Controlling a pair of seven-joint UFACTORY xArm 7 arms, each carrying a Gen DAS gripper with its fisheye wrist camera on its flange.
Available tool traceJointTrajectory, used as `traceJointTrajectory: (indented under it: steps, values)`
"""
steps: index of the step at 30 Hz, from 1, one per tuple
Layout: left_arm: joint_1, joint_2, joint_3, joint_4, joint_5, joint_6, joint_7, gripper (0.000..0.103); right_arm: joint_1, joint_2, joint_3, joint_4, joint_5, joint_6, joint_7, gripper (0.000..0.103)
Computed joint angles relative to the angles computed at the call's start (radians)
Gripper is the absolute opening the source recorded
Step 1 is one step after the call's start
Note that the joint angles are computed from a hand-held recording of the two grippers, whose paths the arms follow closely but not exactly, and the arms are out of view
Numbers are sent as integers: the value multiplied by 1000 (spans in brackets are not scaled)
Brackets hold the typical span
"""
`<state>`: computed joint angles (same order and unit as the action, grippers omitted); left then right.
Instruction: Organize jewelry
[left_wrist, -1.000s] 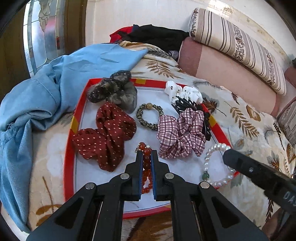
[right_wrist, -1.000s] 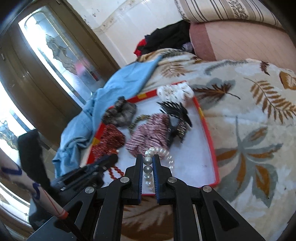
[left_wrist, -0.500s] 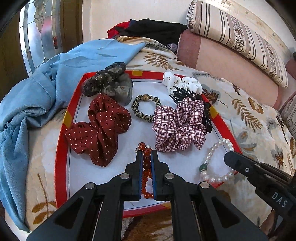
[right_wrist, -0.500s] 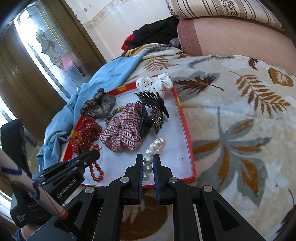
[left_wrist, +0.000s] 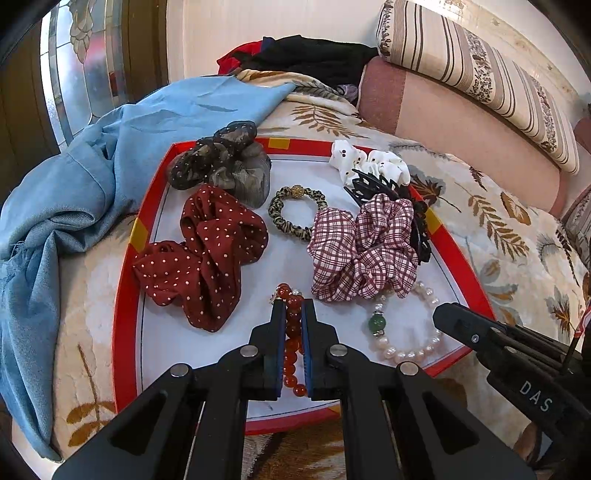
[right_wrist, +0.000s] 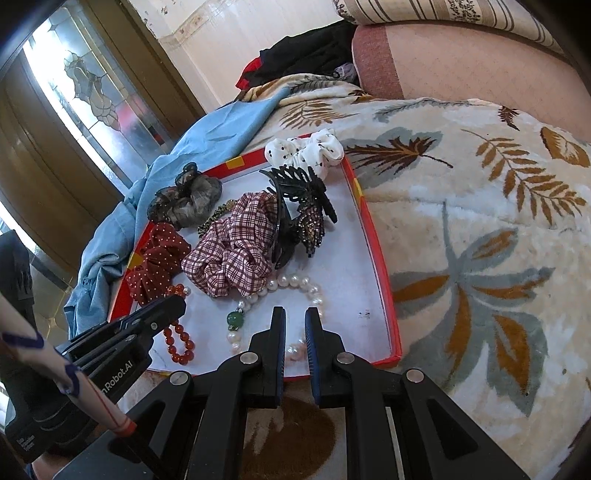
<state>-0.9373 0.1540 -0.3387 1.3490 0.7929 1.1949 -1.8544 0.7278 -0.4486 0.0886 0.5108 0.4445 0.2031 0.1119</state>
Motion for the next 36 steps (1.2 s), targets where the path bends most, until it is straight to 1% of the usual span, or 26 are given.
traceJointTrajectory:
  steps: [4,8,9,13,15,17,18,19,21,23,24,25,26,28,30,32,34,35,36]
  values:
    - [-1,1,0,2,2,7,-2,7,-7,-8,6,-2,-9,5,9,13]
    - [-4,3,0,6,4,15,-2,8,-7,-29,-5,-11,-5,10,14,14]
    - [-5,4,0,7,4,20,-2,8,-10,-37,-5,-13,-7,14,16,17]
    - [-8,5,-1,13,6,33,-1,8,-20,-75,0,-26,-16,20,32,40]
    - [-10,7,0,16,5,40,0,11,-31,-97,9,-34,-30,25,47,42]
    - [-13,7,0,18,11,47,-5,23,-34,-123,11,-42,-42,35,57,44]
    - [-18,10,-1,26,20,65,-7,25,-44,-137,19,-46,-54,42,69,49]
    - [-22,13,-1,30,26,75,-8,29,-60,-155,32,-53,-69,48,85,53]
    - [-32,16,-1,42,41,104,-17,38,-93,-203,59,-70,-105,66,120,57]
    - [-46,17,-3,53,61,139,-38,51,-127,-254,86,-86,-145,95,160,61]
    - [-52,13,-5,54,74,151,-50,53,-154,-292,111,-96,-174,119,188,64]
    - [-58,12,-7,56,83,162,-59,58,-175,-327,132,-104,-202,142,211,67]
    - [-71,12,-12,65,104,191,-75,67,-187,-362,146,-110,-227,166,230,70]
    - [-92,19,-20,89,129,240,-90,77,-200,-431,166,-121,-271,217,259,78]
    - [-131,27,-30,119,180,313,-122,81,-208,-522,192,-131,-316,289,285,82]
    - [-179,49,-42,163,213,405,-145,94,-207,-597,215,-134,-356,356,299,85]
    - [-224,67,-45,195,234,467,-169,96,-204,-676,241,-133,-399,432,301,89]
    - [-257,86,-50,225,244,515,-187,98,-201,-696,248,-132,-411,452,301,90]
    - [-280,97,-49,245,245,541,-193,100,-198,-734,259,-135,-427,483,302,91]
